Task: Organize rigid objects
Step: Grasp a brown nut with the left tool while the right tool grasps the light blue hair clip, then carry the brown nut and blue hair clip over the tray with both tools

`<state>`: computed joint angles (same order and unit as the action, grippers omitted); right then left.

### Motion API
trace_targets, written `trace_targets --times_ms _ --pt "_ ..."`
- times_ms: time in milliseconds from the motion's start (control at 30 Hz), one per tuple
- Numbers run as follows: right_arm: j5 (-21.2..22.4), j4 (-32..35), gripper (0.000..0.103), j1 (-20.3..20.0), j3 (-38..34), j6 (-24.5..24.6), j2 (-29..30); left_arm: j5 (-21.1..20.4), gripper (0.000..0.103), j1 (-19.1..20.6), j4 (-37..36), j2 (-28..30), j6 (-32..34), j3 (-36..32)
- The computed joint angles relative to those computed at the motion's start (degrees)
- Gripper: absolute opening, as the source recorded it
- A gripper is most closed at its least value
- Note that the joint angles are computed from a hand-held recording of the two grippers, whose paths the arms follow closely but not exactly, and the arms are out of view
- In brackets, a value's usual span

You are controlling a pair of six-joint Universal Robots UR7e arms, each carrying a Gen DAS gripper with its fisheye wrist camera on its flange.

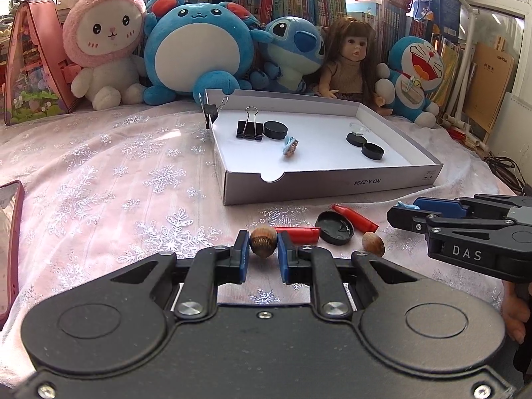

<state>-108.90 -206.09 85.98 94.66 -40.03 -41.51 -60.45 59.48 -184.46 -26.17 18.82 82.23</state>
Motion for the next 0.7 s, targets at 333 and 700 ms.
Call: trace_targets --times_ms 333,700 --pt "-0.6 -1.4 0.044 -0.7 -1.2 0.1 -0.2 2.6 0.018 -1.0 0.4 1.5 0.2 -2.7" --pt "0.0 -1.3 0.044 -1.0 -3.5 -1.2 -0.6 3.2 0.018 -2.0 1.1 4.3 2.4 -9.1"
